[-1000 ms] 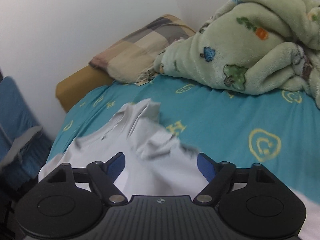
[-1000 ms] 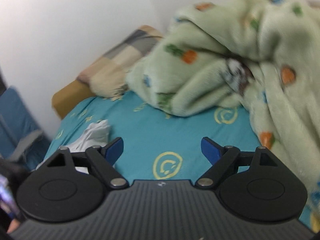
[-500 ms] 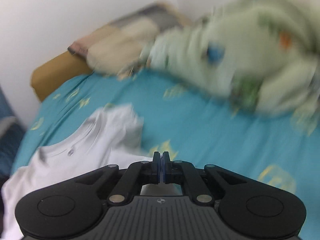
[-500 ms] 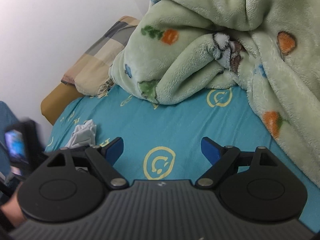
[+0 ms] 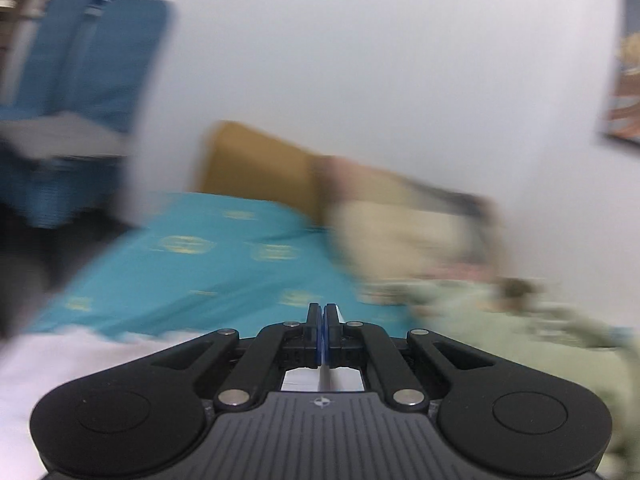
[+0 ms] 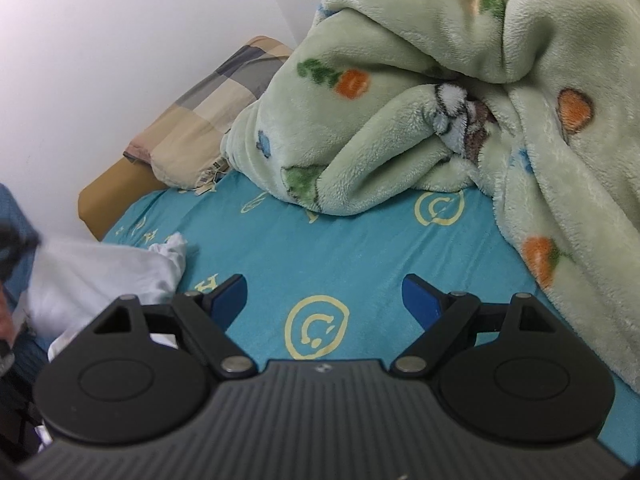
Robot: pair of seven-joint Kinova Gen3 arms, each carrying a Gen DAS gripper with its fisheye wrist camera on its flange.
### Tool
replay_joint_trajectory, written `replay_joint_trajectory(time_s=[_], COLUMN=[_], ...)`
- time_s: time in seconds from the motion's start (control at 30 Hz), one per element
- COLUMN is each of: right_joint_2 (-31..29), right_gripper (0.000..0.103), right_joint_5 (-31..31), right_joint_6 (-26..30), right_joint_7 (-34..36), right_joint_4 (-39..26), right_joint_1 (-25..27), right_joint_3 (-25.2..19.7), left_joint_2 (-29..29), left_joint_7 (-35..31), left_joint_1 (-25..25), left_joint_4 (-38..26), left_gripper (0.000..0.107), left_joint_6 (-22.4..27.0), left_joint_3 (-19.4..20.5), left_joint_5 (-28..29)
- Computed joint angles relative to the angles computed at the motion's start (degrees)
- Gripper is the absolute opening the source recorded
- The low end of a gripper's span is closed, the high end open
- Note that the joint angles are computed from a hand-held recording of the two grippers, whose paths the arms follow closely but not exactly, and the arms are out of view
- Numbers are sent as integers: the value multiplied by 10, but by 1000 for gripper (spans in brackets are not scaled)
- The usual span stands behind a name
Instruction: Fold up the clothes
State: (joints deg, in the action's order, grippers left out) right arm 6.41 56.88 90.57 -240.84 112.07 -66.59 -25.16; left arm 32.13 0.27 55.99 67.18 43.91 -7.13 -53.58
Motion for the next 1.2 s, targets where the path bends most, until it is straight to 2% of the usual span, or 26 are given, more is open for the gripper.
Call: replay_joint_trajectory(time_s=[0.07,0.13,0.2,0.27,0.33,0.4,0.47,0.6,0.67,0.73,0.83,0.9,0.93,0.97,1.0,1.1,1.2], right_joint_2=[2,4,6,9,12,14,15,16,16,18,22,21,20,18,17,14,10], right_gripper=[86,86,86,86,86,86,86,86,86,86,86,86,86,86,86,86,86], right_joint_5=[3,5,8,13,16,18,19,19,20,20,19,18,19,21,23,29,43], right_joint_6=[-7,-13,-19,-21,-24,-26,-28,-28,-30,-33,-37,-42,-45,-49,-53,-61,-66], right_joint_7=[4,10,15,21,33,42,47,48,49,54,63,64,62,58,55,54,29], right_joint_4=[1,0,-2,-5,-9,-13,-15,-17,-19,-21,-24,-25,-25,-24,-23,-20,-9], right_joint_1=[2,5,6,4,3,0,-2,-8,-9,-10,-11,-10,-9,-9,-8,-6,-9], right_joint_3=[2,4,5,6,7,8,9,9,10,10,12,15,16,16,16,15,12], left_joint_2=[13,10,-7,-33,-56,-83,-114,-130,-111,-87,-53,-40,-34,-30,-31,-31,-1], left_joint_7=[-43,-55,-30,-9,23,69,116,209,256,294,295,261,238,215,191,130,74], left_joint_1=[-17,-31,-27,-14,-5,34,54,35,2,-7,-30,-31,-36,-48,-52,-30,27], left_joint_4=[-2,21,71,125,178,231,284,340,323,290,230,196,177,164,157,130,64], left_gripper=[1,6,18,42,52,53,56,56,65,69,68,53,35,11,4,5,5], left_joint_6=[37,37,1,-35,-82,-128,-175,-250,-241,-199,-129,-97,-80,-69,-67,-52,17], left_joint_3=[-7,-10,-28,-43,-49,-84,-92,-36,15,39,78,76,80,90,88,49,-25], left_joint_5=[46,86,99,116,115,132,133,84,46,6,9,51,75,93,106,135,150])
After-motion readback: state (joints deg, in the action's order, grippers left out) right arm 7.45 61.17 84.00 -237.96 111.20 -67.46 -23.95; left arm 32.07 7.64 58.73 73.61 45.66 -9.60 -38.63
